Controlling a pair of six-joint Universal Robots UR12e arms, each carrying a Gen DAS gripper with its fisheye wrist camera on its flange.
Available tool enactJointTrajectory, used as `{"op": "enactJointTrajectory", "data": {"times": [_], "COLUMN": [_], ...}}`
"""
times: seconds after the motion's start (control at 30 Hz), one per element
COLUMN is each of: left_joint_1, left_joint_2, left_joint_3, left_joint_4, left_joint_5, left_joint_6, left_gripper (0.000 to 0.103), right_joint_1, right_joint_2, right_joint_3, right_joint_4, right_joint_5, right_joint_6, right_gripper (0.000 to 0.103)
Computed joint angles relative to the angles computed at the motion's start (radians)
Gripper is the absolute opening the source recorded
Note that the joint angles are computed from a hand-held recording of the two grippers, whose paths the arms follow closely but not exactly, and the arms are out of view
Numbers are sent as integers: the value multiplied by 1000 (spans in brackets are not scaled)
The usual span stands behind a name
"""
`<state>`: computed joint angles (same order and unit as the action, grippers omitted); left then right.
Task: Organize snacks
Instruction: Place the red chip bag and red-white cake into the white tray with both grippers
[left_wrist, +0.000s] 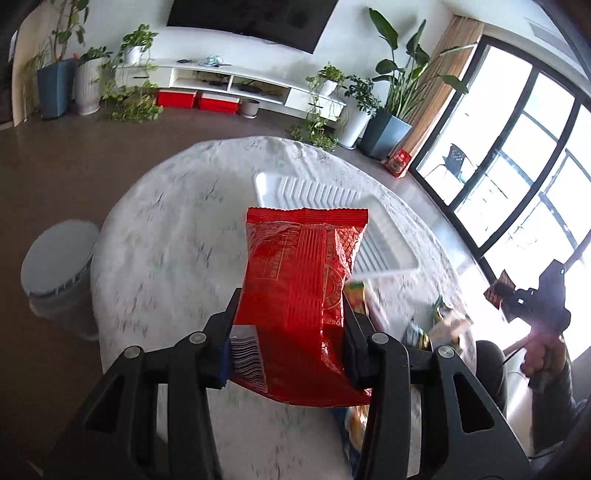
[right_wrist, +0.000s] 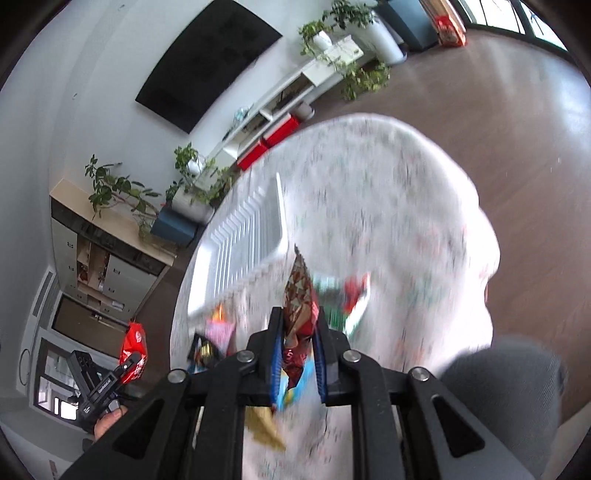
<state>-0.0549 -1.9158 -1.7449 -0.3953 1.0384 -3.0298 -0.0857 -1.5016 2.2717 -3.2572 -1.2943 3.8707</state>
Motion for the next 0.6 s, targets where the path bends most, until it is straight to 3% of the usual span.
{"op": "enactJointTrajectory", "data": {"times": [0.17, 0.37, 0.47, 0.6], "left_joint_1": [-55, -107, -124, -135], "left_joint_2": [-83, -195, -240, -275], "left_joint_3": [158, 324, 374, 394], "left_joint_4": [-113, -238, -288, -320], "left_joint_5": [58, 113, 146, 176], "left_joint_6": [95, 153, 155, 156], "left_gripper": [42, 42, 42, 42], "right_joint_1": [-24, -12, 9, 26], "right_joint_2": [54, 192, 258, 330], "right_joint_3": [-139, -349, -446, -531], "right_joint_4": [110, 353, 499, 618], "right_joint_5": [46, 196, 207, 188], "right_joint_6": [-146, -319, -411, -484], "right_gripper": [16, 16, 16, 16]}}
